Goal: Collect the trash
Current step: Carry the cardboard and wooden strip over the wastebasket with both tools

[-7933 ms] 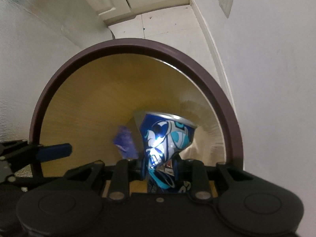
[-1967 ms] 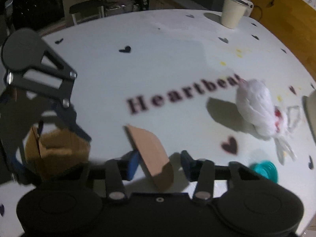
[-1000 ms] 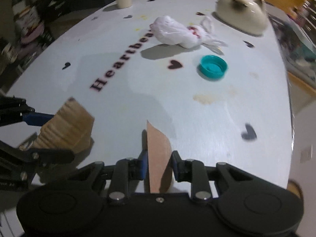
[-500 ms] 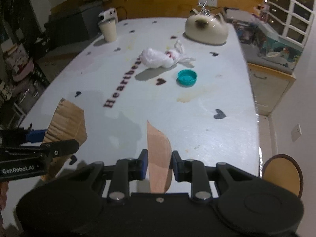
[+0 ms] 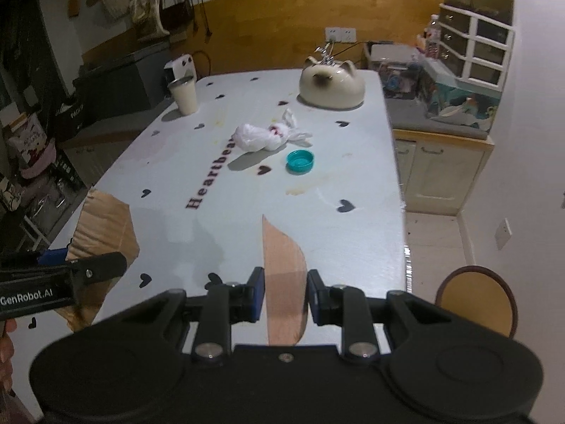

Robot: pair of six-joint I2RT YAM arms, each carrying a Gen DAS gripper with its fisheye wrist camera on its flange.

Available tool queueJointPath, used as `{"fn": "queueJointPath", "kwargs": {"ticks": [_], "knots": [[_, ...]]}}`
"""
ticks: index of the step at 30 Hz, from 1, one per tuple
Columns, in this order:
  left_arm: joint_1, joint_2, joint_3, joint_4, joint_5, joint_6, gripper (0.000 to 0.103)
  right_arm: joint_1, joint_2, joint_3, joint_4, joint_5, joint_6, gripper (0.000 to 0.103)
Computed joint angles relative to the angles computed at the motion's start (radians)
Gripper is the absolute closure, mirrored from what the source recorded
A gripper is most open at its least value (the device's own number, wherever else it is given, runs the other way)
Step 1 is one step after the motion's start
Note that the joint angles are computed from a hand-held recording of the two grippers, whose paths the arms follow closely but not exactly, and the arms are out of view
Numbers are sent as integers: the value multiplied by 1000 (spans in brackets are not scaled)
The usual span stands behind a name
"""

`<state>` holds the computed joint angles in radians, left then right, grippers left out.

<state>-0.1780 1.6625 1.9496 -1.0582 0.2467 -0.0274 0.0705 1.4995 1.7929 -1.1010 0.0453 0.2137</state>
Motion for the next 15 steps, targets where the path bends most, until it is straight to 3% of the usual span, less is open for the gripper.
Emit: {"fn": "queueJointPath", "kwargs": {"ticks": [6,15], "knots": [[-127,-41,-20,11,-98,-81,45,-114,-100,-54,-27,-67,-60,77],[-375,52,88,6,-291,-252,45,-461,-115,-56,-53,-290,-283,77]]}}
